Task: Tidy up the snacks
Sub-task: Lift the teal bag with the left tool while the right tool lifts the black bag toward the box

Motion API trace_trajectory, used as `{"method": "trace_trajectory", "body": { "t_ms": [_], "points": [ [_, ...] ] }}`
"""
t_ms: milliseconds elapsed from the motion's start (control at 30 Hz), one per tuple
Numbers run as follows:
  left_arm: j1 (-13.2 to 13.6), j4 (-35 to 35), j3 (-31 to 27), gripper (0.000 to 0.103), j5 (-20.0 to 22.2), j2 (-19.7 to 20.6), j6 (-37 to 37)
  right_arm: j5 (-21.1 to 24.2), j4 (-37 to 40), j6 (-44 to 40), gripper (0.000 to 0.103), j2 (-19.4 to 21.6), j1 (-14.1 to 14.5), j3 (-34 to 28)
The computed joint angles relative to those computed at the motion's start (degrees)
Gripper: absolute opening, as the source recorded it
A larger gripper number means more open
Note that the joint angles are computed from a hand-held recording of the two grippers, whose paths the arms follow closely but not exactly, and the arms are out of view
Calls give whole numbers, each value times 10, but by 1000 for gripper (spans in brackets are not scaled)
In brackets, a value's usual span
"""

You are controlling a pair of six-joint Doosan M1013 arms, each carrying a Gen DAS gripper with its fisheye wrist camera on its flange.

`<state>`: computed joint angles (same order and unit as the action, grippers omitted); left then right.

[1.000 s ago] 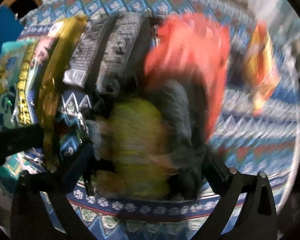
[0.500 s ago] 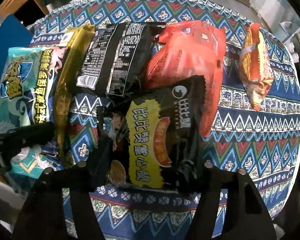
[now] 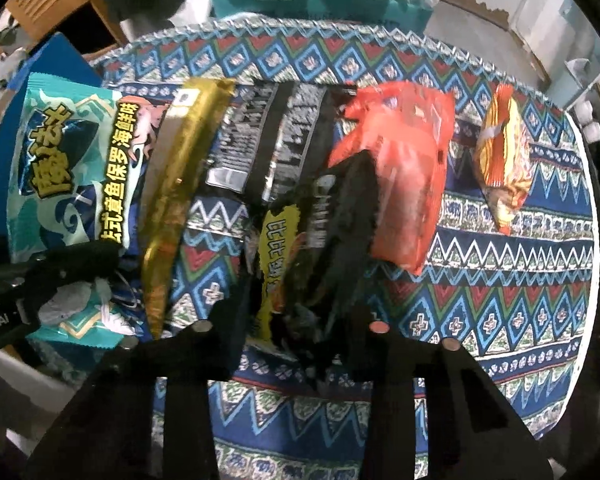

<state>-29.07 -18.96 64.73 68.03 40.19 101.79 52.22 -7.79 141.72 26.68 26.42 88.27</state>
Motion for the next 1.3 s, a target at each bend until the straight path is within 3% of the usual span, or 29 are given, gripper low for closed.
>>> {"method": "trace_trajectory", "body": {
  "t_ms": [300,800,1300],
  "points": [
    [16,-27,9,20,-5,-15,6,13,-11,5,21,0,12,-30],
    [39,-50,16,20,-12,-41,12,4,-49,28,20,-13,24,-39],
    [66,-48,42,20,-71,-81,42,-2,-89,23,21,-7,42,-111]
  ]
}}
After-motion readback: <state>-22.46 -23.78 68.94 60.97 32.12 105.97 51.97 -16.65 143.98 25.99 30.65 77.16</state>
